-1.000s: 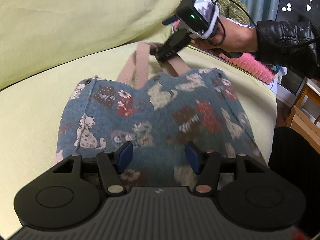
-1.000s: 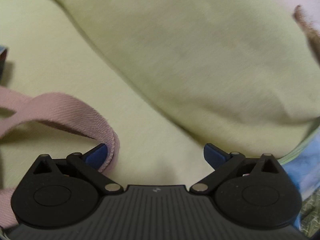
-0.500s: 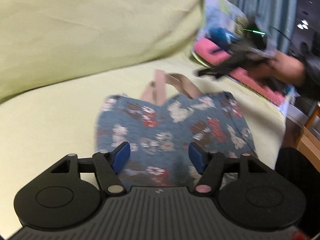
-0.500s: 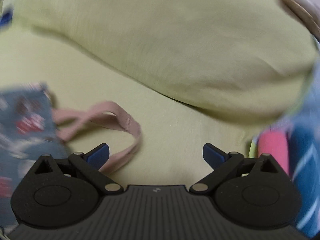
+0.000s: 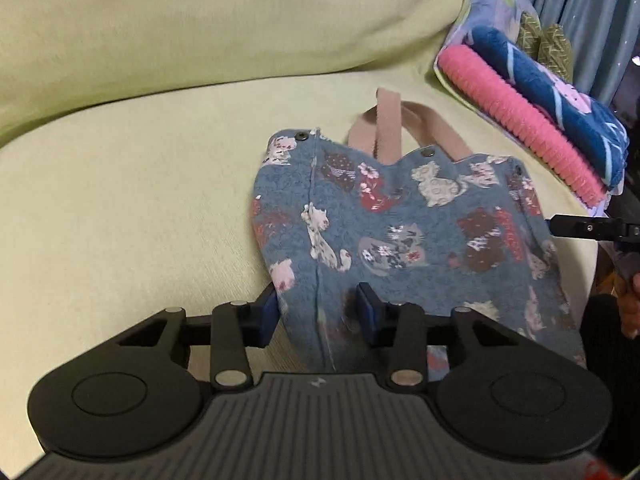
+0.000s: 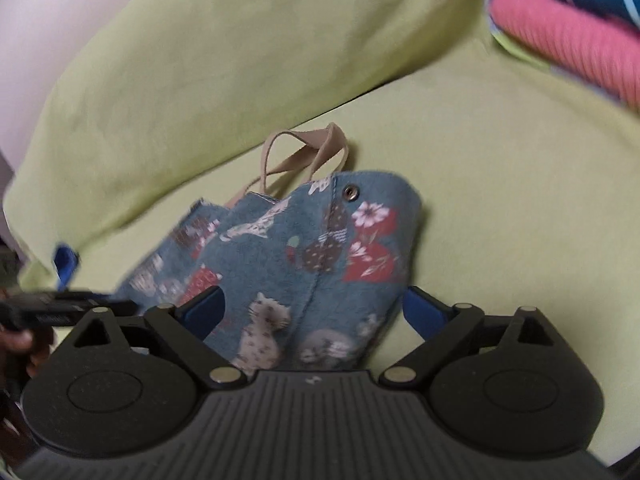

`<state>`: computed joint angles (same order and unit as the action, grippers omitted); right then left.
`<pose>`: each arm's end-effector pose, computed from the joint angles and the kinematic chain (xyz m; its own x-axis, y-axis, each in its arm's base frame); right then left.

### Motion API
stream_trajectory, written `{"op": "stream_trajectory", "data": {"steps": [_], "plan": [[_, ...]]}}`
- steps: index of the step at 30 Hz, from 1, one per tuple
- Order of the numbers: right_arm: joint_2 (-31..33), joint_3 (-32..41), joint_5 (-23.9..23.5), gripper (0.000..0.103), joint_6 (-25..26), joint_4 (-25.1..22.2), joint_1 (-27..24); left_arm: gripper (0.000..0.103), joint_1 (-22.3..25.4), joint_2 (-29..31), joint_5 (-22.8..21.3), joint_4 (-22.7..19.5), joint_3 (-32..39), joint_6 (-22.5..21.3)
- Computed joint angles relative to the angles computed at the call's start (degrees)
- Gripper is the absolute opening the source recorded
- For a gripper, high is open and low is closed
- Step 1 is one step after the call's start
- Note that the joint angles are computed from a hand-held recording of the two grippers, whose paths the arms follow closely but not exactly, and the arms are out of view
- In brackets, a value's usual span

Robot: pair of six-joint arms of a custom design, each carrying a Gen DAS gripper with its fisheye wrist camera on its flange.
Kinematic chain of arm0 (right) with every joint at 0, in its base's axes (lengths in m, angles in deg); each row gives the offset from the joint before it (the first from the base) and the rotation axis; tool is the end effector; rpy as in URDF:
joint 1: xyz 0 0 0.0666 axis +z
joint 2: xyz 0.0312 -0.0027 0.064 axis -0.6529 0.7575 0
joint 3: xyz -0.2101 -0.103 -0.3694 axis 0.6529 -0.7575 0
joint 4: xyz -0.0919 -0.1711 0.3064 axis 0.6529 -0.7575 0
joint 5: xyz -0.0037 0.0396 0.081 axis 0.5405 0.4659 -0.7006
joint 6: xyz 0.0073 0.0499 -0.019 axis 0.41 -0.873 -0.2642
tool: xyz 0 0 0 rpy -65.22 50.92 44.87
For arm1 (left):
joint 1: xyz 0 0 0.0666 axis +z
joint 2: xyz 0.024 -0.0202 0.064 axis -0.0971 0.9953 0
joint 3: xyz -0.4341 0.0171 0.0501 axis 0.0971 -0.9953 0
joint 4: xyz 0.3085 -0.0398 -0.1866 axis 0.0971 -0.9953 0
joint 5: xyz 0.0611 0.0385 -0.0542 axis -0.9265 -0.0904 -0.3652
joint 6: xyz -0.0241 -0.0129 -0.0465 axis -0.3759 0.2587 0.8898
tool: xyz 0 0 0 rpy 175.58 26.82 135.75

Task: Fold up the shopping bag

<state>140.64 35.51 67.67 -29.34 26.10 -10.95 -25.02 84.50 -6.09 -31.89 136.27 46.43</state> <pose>0.3444 0.1973 0.5942 -0.6849 0.2907 -0.6681 -0.1225 0.8580 0.4989 0.4092 -0.1522 0.6045 -0.7154 0.2359 -0.6576 0.4342 0.8876 -0.1539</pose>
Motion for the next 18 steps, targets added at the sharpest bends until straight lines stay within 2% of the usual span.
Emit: {"op": "stream_trajectory", "data": {"steps": [2,3,4,5,6,9,12,13,15,18], "plan": [[0.6,-0.5,1.1,0.091,-2.7,1.2,0.5,0.039,0.0,0.2,0.5,-0.1,-0.4,-0.5],[0.9,-0.5,2.2,0.086,-3.5,1.6,0.8,0.036,0.0,0.2,0.8,0.0,-0.8,-0.4],[1.1,-0.4,3.2,0.077,-4.1,1.9,1.1,0.034,-0.1,-0.1,0.7,0.4,-1.4,-0.1],[1.6,0.2,3.7,0.037,-4.0,0.9,1.1,0.033,-0.4,-0.6,0.2,0.9,-2.1,0.0],[2.0,0.9,2.6,0.020,-3.4,-0.2,0.4,0.032,-0.8,-1.2,-0.3,1.4,-2.8,0.2],[3.1,3.5,-1.5,0.013,0.8,-3.5,-2.5,0.030,-1.9,-2.6,-0.6,2.2,-4.0,2.3],[5.2,8.2,0.7,0.010,7.5,-5.9,-4.7,0.029,-3.9,-4.0,0.2,3.6,-5.1,6.0],[6.0,9.9,1.7,0.006,9.4,-6.6,-5.4,0.029,-5.2,-4.2,-0.5,4.1,-5.2,7.5],[8.0,13.3,1.8,0.006,11.6,-7.4,-7.9,0.029,-7.3,-4.1,-1.3,4.9,-5.1,9.5],[10.9,17.3,2.3,0.007,14.4,-11.3,-9.5,0.029,-10.2,-2.6,-4.0,4.4,-3.9,8.5]]}}
